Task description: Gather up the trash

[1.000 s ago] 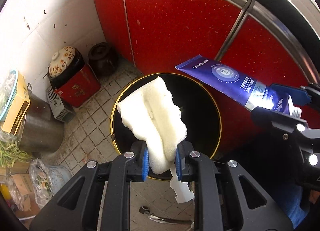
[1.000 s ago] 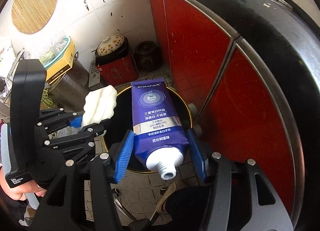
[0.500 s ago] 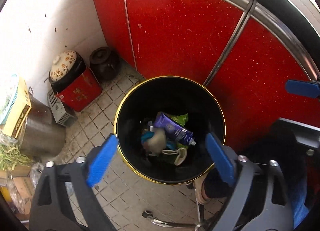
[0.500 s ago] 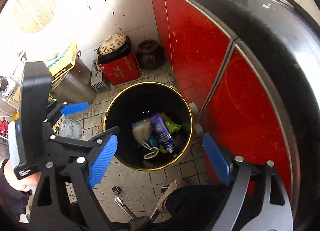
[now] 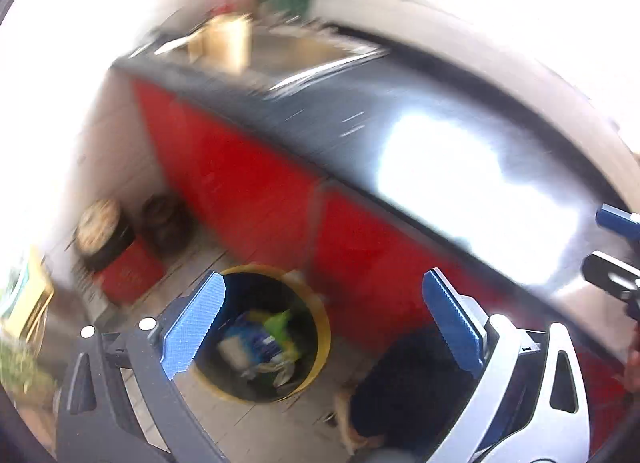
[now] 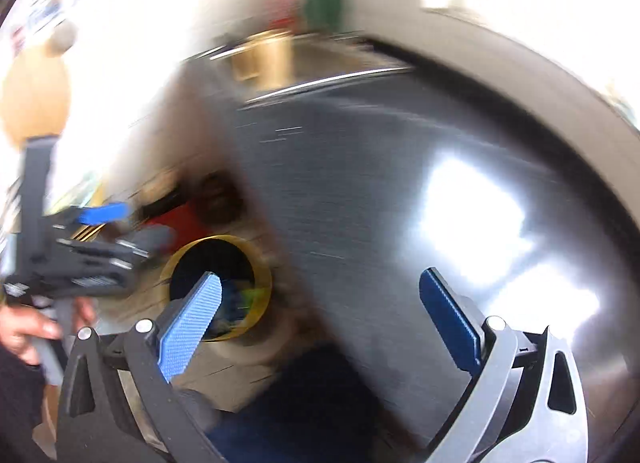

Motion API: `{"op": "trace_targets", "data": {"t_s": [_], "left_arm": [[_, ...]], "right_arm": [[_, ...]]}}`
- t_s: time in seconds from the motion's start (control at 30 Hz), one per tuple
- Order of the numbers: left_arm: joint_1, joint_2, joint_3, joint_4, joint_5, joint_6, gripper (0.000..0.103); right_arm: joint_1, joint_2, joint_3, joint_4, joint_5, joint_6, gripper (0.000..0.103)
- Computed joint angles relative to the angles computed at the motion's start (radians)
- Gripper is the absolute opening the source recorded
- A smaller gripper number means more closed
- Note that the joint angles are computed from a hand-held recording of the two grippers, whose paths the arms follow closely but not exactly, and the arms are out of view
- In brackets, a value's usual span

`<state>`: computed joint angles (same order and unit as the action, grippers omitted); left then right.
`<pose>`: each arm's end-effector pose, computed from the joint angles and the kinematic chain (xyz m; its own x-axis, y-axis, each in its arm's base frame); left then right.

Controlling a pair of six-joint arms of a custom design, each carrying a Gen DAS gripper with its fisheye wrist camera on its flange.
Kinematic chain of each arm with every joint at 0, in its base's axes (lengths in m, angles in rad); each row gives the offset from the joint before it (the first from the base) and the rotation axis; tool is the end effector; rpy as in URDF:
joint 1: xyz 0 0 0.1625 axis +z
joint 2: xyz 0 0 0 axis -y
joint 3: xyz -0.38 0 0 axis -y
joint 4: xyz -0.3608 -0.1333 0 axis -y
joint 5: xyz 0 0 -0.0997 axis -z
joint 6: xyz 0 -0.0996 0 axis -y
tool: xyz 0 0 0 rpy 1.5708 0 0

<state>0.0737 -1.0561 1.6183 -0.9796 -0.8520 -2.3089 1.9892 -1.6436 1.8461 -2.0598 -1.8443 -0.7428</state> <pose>-0.4483 -0.2325 0.1794 -0.6657 -0.5569 -0.4966 0.1310 0.5679 -0.8126 0.2795 -0.3666 0.4051 -0.4073 -0.8296 0.3820 -0.9031 0.4282 -0.0329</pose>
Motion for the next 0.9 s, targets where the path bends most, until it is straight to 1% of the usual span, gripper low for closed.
{"op": "trace_targets", "data": {"t_s": [0.03, 0.07, 0.1, 0.13, 0.2, 0.23, 0.3, 0.37, 0.47, 0.53, 0.6, 0.67, 0.7, 0.77, 0.8, 0.87, 0.9], "left_arm": [[0.016, 0.037, -0.055, 0.01, 0.043, 0.038, 0.096], [0.029, 0.062, -0.091, 0.001, 0.079, 0.074, 0.096], [0.046, 0.09, -0.129, -0.023, 0.116, 0.128, 0.096], [0.069, 0.123, -0.172, -0.072, 0.155, 0.214, 0.096], [0.107, 0.184, -0.235, -0.173, 0.207, 0.365, 0.096], [0.126, 0.221, -0.274, -0.229, 0.228, 0.453, 0.096], [0.154, 0.293, -0.35, -0.299, 0.25, 0.572, 0.096], [0.178, 0.37, -0.422, -0.408, 0.265, 0.72, 0.096], [0.203, 0.471, -0.527, -0.506, 0.248, 0.863, 0.096], [0.215, 0.52, -0.582, -0.531, 0.233, 0.919, 0.096], [0.222, 0.567, -0.641, -0.524, 0.224, 0.956, 0.096], [0.228, 0.607, -0.694, -0.51, 0.216, 0.977, 0.096], [0.234, 0.607, -0.695, -0.514, 0.213, 0.987, 0.096], [0.24, 0.623, -0.716, -0.508, 0.201, 1.0, 0.096], [0.243, 0.635, -0.734, -0.496, 0.201, 1.005, 0.096], [0.244, 0.665, -0.783, -0.442, 0.205, 0.993, 0.096], [0.243, 0.662, -0.777, -0.441, 0.203, 0.991, 0.096]], "right_arm": [[-0.036, -0.023, -0.022, -0.034, -0.031, -0.005, 0.096], [-0.058, -0.034, -0.039, -0.048, -0.047, -0.005, 0.096], [-0.096, -0.05, -0.068, -0.065, -0.067, -0.001, 0.096], [-0.126, -0.061, -0.088, -0.075, -0.078, 0.001, 0.096], [-0.19, -0.078, -0.143, -0.095, -0.113, 0.008, 0.096], [-0.211, -0.085, -0.162, -0.1, -0.126, 0.012, 0.096], [-0.268, -0.1, -0.203, -0.113, -0.144, 0.01, 0.096], [-0.32, -0.106, -0.259, -0.112, -0.157, 0.012, 0.096], [-0.383, -0.123, -0.296, -0.122, -0.157, 0.029, 0.096], [-0.417, -0.128, -0.312, -0.136, -0.147, 0.042, 0.096], [-0.449, -0.117, -0.336, -0.146, -0.142, 0.054, 0.096], [-0.473, -0.119, -0.361, -0.12, -0.13, 0.066, 0.096], [-0.485, -0.125, -0.366, -0.103, -0.122, 0.07, 0.096], [-0.498, -0.114, -0.384, -0.094, -0.118, 0.078, 0.096], [-0.494, -0.119, -0.378, -0.094, -0.124, 0.083, 0.096], [-0.495, -0.109, -0.384, -0.096, -0.121, 0.083, 0.096], [-0.501, -0.098, -0.398, -0.093, -0.114, 0.079, 0.096]]}}
